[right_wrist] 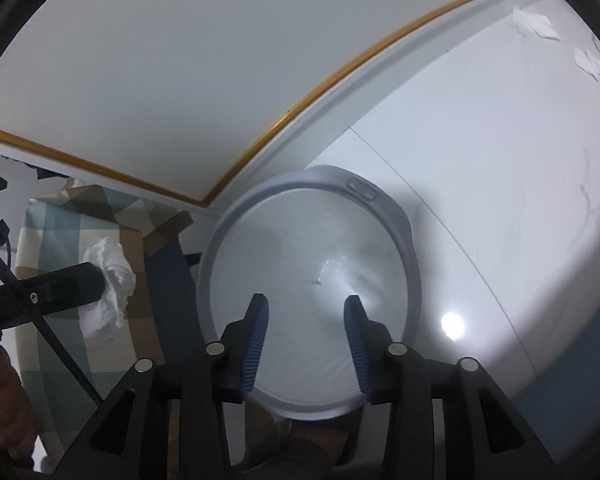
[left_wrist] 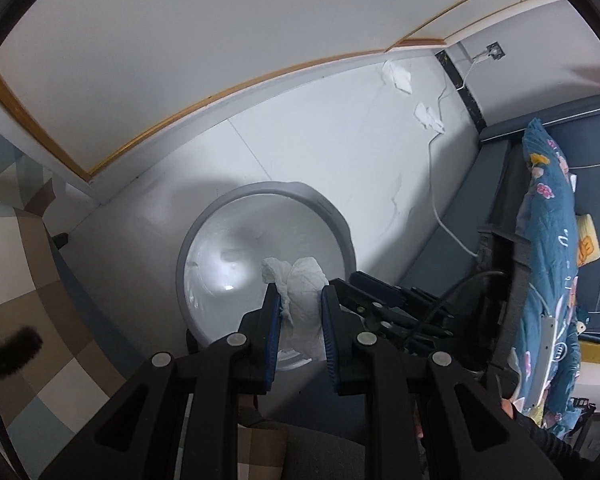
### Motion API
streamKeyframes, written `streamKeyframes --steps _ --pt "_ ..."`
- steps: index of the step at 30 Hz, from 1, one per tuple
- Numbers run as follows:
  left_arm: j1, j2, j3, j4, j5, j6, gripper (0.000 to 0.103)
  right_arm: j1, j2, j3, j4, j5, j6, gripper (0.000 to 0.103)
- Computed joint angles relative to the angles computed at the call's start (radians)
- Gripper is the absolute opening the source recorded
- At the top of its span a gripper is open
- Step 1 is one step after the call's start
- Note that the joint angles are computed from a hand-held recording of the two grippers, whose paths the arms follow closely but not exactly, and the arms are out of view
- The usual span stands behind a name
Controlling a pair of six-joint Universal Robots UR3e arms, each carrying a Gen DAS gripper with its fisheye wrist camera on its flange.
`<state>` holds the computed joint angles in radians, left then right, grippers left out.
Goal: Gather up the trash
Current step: 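Open both grippers over the white bin to drop the items, then move both open grippers back over the table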
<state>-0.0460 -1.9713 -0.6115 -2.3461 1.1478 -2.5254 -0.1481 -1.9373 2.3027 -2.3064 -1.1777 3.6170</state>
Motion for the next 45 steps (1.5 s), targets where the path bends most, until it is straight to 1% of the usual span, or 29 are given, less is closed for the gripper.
streamKeyframes --steps 3,5,10,12,14,16,17,19,20,25,32,35,37,38,41,45 --pt "-0.013 0.005 -0.017 0.025 0.019 -0.008 0.015 -0.017 -0.066 0.019 0.038 0.001 0.008 0.041" --pt "-0.023 0.003 -0.024 0.036 0.034 -0.015 0.016 -0.027 -0.115 0.028 0.062 -0.006 0.025 0.048" --pt "-0.043 0.016 -0.076 0.083 0.065 -0.040 0.018 -0.092 -0.274 0.027 0.206 0.011 0.013 0.048" --pt "-0.052 0.010 -0.078 0.083 0.074 -0.041 0.021 -0.092 -0.289 0.017 0.207 0.008 0.022 0.049" --pt "-0.056 0.009 -0.081 0.079 0.079 -0.041 0.026 -0.076 -0.290 0.004 0.197 -0.012 0.049 0.054" --pt "-0.063 0.008 -0.081 0.081 0.086 -0.040 0.040 -0.076 -0.301 -0.005 0.203 -0.014 0.064 0.055" --pt "-0.064 0.013 -0.088 0.089 0.087 -0.040 0.042 -0.078 -0.304 -0.009 0.205 -0.014 0.069 0.055" --pt "-0.069 0.012 -0.086 0.093 0.097 -0.039 0.050 -0.062 -0.294 -0.017 0.186 -0.027 0.092 0.056" --pt "-0.073 0.013 -0.090 0.102 0.108 -0.044 0.052 -0.063 -0.298 -0.021 0.192 -0.029 0.093 0.057" --pt "-0.063 0.063 -0.146 0.153 0.116 -0.039 0.053 -0.087 -0.339 -0.035 0.252 -0.023 0.072 0.057" --pt "0.000 0.193 -0.229 0.239 0.107 -0.034 0.055 -0.063 -0.340 -0.084 0.297 -0.045 0.103 0.062" --pt "0.040 0.260 -0.260 0.282 0.106 -0.041 0.059 -0.031 -0.327 -0.126 0.297 -0.078 0.129 0.065" --pt "0.065 0.299 -0.273 0.302 0.102 -0.045 0.066 0.000 -0.309 -0.169 0.295 -0.103 0.144 0.065" --pt "0.080 0.314 -0.275 0.310 0.101 -0.048 0.068 0.015 -0.299 -0.195 0.297 -0.113 0.149 0.065" --pt "0.144 0.349 -0.250 0.284 0.068 -0.022 0.070 0.069 -0.264 -0.271 0.297 -0.148 0.176 0.065" --pt "0.235 0.383 -0.178 0.223 0.031 0.021 0.070 0.168 -0.195 -0.403 0.296 -0.229 0.218 0.065"
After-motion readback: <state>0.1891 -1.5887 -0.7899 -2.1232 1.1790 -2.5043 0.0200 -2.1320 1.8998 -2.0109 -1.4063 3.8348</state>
